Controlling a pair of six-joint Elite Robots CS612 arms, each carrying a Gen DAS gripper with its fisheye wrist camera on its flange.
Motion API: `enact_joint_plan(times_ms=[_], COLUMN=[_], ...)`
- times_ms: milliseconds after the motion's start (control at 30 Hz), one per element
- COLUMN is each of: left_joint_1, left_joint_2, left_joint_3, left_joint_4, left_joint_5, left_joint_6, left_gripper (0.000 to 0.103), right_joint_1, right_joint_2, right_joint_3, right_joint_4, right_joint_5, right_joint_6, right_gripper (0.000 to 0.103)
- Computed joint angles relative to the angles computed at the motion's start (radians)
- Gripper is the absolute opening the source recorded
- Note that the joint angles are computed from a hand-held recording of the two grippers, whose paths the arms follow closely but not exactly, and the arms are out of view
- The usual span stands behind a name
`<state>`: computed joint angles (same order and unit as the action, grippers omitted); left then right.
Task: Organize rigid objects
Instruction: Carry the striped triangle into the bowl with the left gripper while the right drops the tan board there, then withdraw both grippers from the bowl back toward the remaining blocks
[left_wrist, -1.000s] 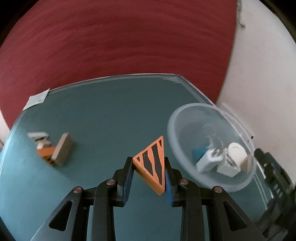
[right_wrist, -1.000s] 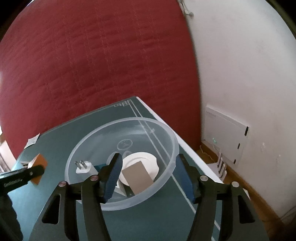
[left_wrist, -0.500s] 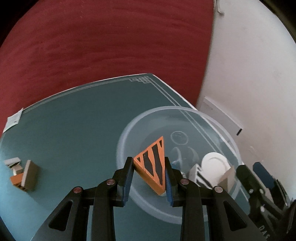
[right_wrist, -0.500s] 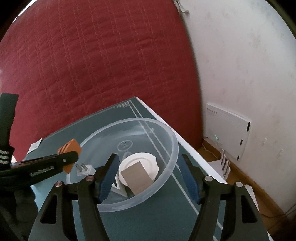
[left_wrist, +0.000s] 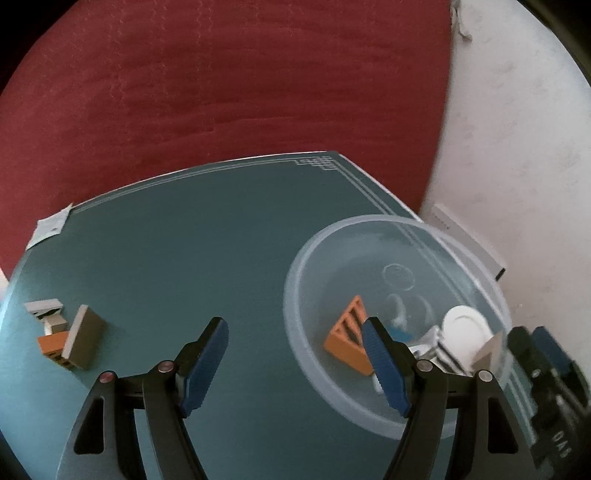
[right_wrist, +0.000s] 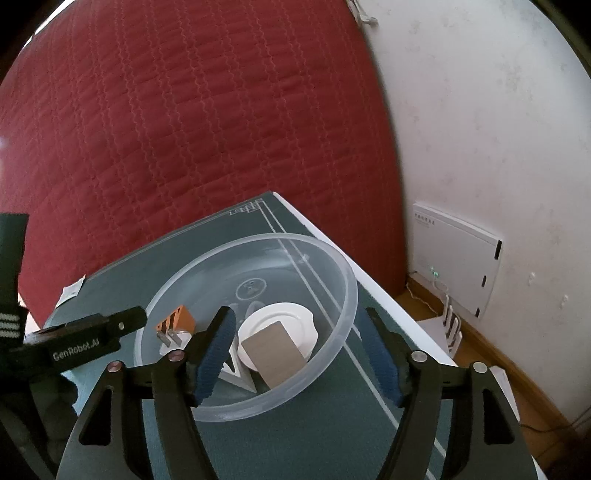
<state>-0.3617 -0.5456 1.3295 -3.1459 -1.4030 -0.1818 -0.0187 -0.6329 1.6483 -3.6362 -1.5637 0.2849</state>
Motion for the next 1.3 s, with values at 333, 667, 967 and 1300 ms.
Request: enact_joint_plan(times_ms=[333,667,967,1300], left_joint_1=[0.0,0.003,0.002,0.024], left_joint_2=[-0.01,-0.016,-0.03,-0.042], left_joint_3=[0.026,0.049,0.078,0.101], left_joint_4=[0.013,0.026,0.022,0.02], left_joint_5=[0.055,0.105,0.15,0.183], left_joint_6=[-0.031,-0.05,-0.083,-0.142], left_gripper=[0.085,0.093,0.094,0.094], right_joint_1=[0.001,-0.002,-0.002,-0.003], right_joint_2=[0.004,0.004,0.001,0.001], right_joint_3=[-0.005,-0.006,-0.004,-0.005], right_joint_4=[0.003,0.014,0.023,0.03], right_joint_5=[0.013,0.054,0.076,0.092], right_joint_6=[-0.006,-0.019,-0.032,-0.045], right_gripper=[0.075,0.078,0.078,0.079])
